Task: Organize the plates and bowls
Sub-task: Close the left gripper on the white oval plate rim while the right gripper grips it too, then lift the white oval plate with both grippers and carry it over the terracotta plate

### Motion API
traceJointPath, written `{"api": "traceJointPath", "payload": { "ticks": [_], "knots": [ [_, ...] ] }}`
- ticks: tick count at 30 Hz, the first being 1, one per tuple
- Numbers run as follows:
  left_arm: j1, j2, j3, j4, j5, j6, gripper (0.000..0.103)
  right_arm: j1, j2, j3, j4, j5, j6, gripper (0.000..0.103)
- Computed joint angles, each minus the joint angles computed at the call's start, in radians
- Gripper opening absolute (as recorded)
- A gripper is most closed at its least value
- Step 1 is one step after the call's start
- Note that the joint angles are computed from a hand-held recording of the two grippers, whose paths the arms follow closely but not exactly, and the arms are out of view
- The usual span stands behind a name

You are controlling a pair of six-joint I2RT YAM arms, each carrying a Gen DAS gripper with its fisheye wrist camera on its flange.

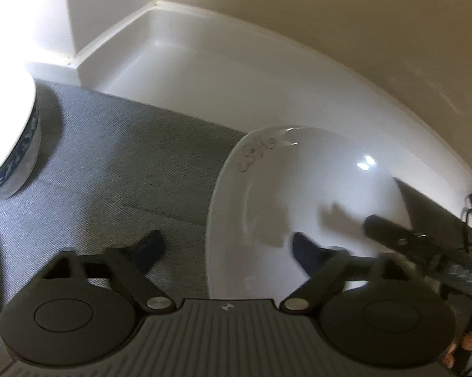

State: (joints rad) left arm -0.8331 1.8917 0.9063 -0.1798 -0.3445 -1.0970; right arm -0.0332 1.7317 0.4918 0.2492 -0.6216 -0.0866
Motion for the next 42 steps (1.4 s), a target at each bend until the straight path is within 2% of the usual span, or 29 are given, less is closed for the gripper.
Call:
{"api": "traceJointPath", "payload": {
  "ticks": [1, 2, 3, 4, 5, 8, 9, 24, 30, 35, 36, 38, 39, 42],
  "knots": [
    [0.0, -0.01, -0.014, 0.027, 0.016, 0.006, 0.066, 0.004, -0.006, -0.015, 0.02, 0.026, -0.004, 0.063],
    [0.002, -0.019, -0.025, 0.043, 0.035, 0.008, 0.058, 0.009, -0.012, -0.027, 0.039, 0.047, -0.008, 0.05],
    [-0.002, -0.015, -0.013, 0.019, 0.024, -0.015, 0.055, 0.016, -0.02, -0.037, 0.053, 0.081, -0.012, 0.042],
    [-0.005, -0.013, -0.007, 0.002, 0.01, -0.032, 0.052, 0.021, -0.026, -0.041, 0.057, 0.113, -0.006, 0.029],
    [-0.011, -0.007, 0.004, -0.014, 0.0, -0.046, 0.045, 0.013, -0.024, -0.033, 0.045, 0.11, -0.005, 0.027],
    [0.008, -0.03, -0.027, -0.001, 0.017, -0.064, 0.034, -0.001, -0.02, -0.011, 0.006, 0.094, -0.01, 0.026],
    [0.013, -0.039, -0.037, 0.004, 0.024, -0.065, 0.033, -0.008, -0.019, -0.011, 0.007, 0.091, -0.017, 0.026],
    [-0.046, -0.122, -0.09, -0.026, -0.028, -0.115, 0.033, -0.063, -0.153, -0.026, -0.095, 0.036, -0.038, 0.025],
    [-0.105, -0.193, -0.107, -0.088, -0.064, -0.144, 0.033, -0.108, -0.302, -0.084, -0.193, 0.004, -0.07, 0.025],
    [-0.175, -0.245, -0.13, -0.139, -0.1, -0.175, 0.033, -0.188, -0.479, -0.144, -0.351, -0.03, -0.142, 0.025],
    [-0.19, -0.255, -0.133, -0.152, -0.102, -0.186, 0.033, -0.162, -0.506, -0.168, -0.339, -0.014, -0.113, 0.025],
    [-0.222, -0.272, -0.143, -0.173, -0.109, -0.211, 0.033, -0.187, -0.586, -0.2, -0.399, -0.013, -0.124, 0.025],
    [-0.241, -0.281, -0.149, -0.184, -0.113, -0.225, 0.033, -0.144, -0.607, -0.222, -0.375, 0.003, -0.084, 0.025],
    [-0.297, -0.305, -0.165, -0.213, -0.123, -0.271, 0.033, -0.155, -0.74, -0.272, -0.459, 0.003, -0.081, 0.025]
  ]
}}
